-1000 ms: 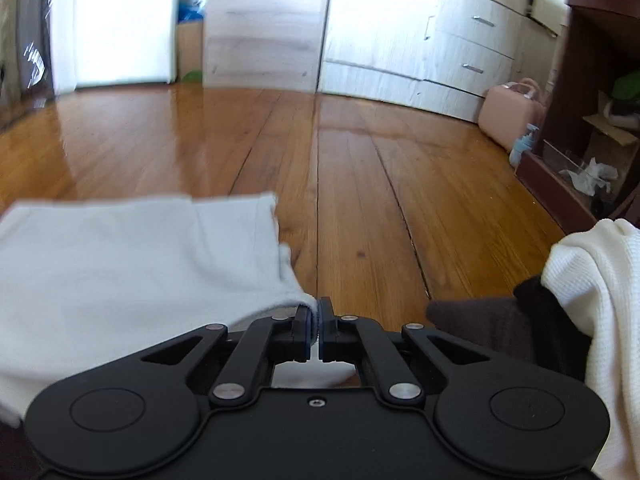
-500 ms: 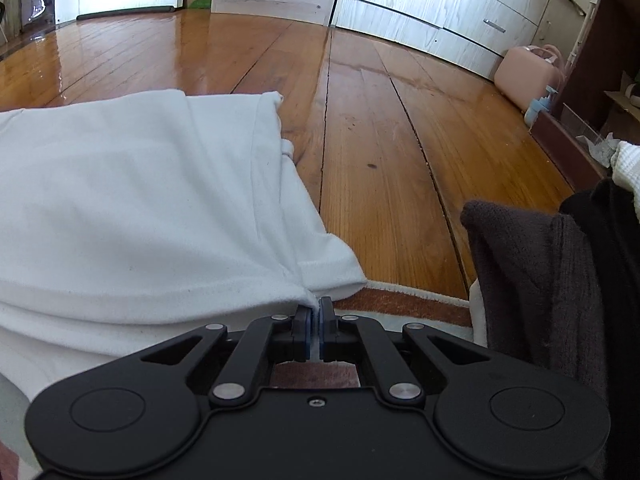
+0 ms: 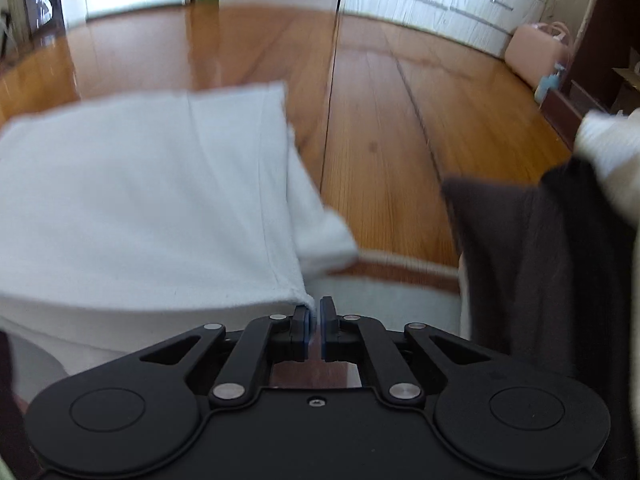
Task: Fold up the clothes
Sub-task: 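Fold the shirt over again with both grippers and release onto the rug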
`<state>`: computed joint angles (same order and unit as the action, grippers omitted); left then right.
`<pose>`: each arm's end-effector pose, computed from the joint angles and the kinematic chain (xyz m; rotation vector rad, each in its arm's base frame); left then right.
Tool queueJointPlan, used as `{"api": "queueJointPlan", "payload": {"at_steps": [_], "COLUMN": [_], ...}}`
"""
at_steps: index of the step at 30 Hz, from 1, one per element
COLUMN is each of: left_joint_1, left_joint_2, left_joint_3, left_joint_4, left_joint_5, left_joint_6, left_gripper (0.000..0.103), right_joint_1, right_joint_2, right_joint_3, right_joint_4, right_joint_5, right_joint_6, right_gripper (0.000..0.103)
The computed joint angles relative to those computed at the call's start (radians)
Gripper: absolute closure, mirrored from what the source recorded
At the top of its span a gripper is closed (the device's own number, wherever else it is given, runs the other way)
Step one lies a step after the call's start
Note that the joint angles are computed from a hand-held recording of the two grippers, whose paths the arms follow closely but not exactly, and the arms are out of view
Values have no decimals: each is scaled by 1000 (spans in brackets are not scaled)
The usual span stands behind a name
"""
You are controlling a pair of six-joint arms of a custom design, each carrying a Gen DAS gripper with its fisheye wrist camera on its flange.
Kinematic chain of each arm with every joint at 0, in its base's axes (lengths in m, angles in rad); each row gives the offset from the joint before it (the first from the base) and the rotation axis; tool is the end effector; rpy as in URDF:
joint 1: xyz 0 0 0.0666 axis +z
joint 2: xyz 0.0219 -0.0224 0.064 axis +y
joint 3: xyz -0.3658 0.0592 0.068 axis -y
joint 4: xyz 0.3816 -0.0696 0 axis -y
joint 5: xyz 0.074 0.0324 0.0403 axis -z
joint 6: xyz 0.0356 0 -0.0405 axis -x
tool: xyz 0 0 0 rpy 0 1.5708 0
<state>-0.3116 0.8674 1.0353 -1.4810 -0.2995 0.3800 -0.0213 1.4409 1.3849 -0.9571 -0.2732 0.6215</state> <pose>0.2322 -0.0642 0.4128 -0.1497 2.7832 0.2732 0.4802 -0.0010 0.3888 -0.8424 2.3857 0.1011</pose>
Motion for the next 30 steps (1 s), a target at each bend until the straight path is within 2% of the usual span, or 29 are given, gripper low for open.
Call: {"api": "queueJointPlan", "payload": {"at_steps": [3, 5, 6, 7, 8, 10, 13, 14, 16, 17, 19, 21, 22, 24, 26, 28, 30], "left_joint_1": [7, 37, 55, 71, 77, 100, 209, 255, 340, 376, 435, 469, 480, 494, 513, 524, 536], "left_joint_2": [29, 9, -8, -29, -61, -115, -155, -155, -115, -81, 5, 117, 162, 226, 247, 220, 212], "left_joint_3": [5, 7, 8, 9, 8, 20, 64, 79, 105, 114, 134, 163, 167, 149, 108, 36, -5], "left_joint_4": [-14, -6, -2, 2, 6, 20, 67, 91, 158, 202, 281, 331, 363, 456, 539, 661, 732], "left_joint_5": [2, 35, 61, 86, 104, 144, 206, 225, 248, 260, 277, 262, 249, 224, 238, 258, 274], "left_joint_6": [-23, -20, -15, -4, 24, 70, 80, 73, 45, 27, 14, 22, 27, 31, 79, 77, 59], "left_gripper": [98, 94, 90, 80, 72, 68, 59, 58, 56, 56, 56, 55, 55, 55, 55, 55, 55], "right_joint_1": [23, 31, 31, 29, 27, 17, -2, -9, 1, 22, 84, 149, 176, 218, 249, 272, 280], "right_joint_2": [-25, -37, -37, -33, -28, -20, -8, 6, 62, 103, 191, 297, 362, 490, 578, 627, 643], "right_joint_3": [-37, -32, -20, 0, 22, 74, 162, 202, 293, 345, 447, 568, 649, 817, 927, 982, 992], "right_joint_4": [46, 42, 28, 0, -30, -98, -185, -212, -251, -267, -270, -281, -311, -376, -401, -408, -397], "right_joint_5": [48, 62, 68, 72, 77, 80, 2, -58, -156, -174, -158, -109, -92, -64, -17, 17, 22], "right_joint_6": [34, 75, 96, 113, 131, 159, 145, 121, 57, 27, 2, -10, -26, -53, -88, -104, -100], "right_gripper": [97, 84, 79, 70, 69, 69, 69, 69, 69, 69, 70, 74, 80, 82, 82, 82, 81]}}
